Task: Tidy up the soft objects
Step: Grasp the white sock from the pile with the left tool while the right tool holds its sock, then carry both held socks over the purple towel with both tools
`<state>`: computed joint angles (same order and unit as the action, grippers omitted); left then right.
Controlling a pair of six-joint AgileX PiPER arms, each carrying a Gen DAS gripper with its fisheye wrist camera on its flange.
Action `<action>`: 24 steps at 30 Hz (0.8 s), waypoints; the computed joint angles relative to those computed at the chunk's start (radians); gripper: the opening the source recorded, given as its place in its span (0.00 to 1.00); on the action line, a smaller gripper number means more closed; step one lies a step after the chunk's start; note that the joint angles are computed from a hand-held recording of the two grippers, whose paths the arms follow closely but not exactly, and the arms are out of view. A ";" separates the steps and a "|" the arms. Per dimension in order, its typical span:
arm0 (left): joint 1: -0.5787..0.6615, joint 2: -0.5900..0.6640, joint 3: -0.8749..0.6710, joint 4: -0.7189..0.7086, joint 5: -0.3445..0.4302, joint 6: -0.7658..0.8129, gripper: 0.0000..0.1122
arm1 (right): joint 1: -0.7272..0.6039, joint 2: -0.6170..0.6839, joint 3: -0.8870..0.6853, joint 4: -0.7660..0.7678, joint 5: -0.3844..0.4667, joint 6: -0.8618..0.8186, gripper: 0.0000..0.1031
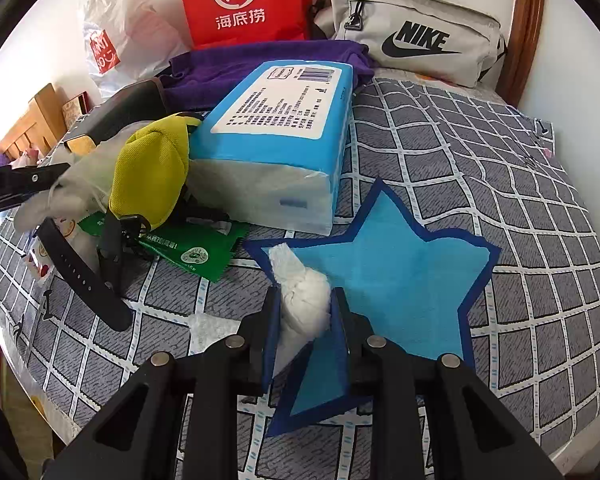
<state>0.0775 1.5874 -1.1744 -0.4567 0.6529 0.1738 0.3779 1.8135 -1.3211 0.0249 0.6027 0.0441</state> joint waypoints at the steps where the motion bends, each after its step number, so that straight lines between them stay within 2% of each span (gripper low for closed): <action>1: 0.005 -0.004 0.000 -0.005 0.003 0.004 0.16 | -0.002 0.001 -0.005 0.006 0.005 -0.005 0.24; 4: 0.024 -0.038 0.014 0.010 0.007 -0.003 0.15 | -0.010 0.003 -0.014 0.029 0.016 -0.029 0.22; 7: 0.066 -0.073 0.023 -0.036 0.031 0.034 0.14 | -0.014 -0.004 -0.013 0.041 0.015 -0.057 0.21; 12: 0.091 -0.121 0.015 0.020 0.045 -0.023 0.14 | -0.035 -0.031 -0.035 0.143 0.038 -0.140 0.21; 19: 0.093 -0.146 -0.042 0.087 0.085 -0.103 0.14 | -0.041 -0.065 -0.115 0.156 0.087 -0.157 0.22; 24: 0.070 -0.129 -0.123 0.157 0.118 -0.183 0.14 | -0.056 -0.040 -0.224 0.161 0.140 -0.165 0.22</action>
<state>0.1476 1.4589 -1.2978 -0.2996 0.7707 -0.0096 0.3223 1.7737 -1.5448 0.1859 0.7430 -0.1210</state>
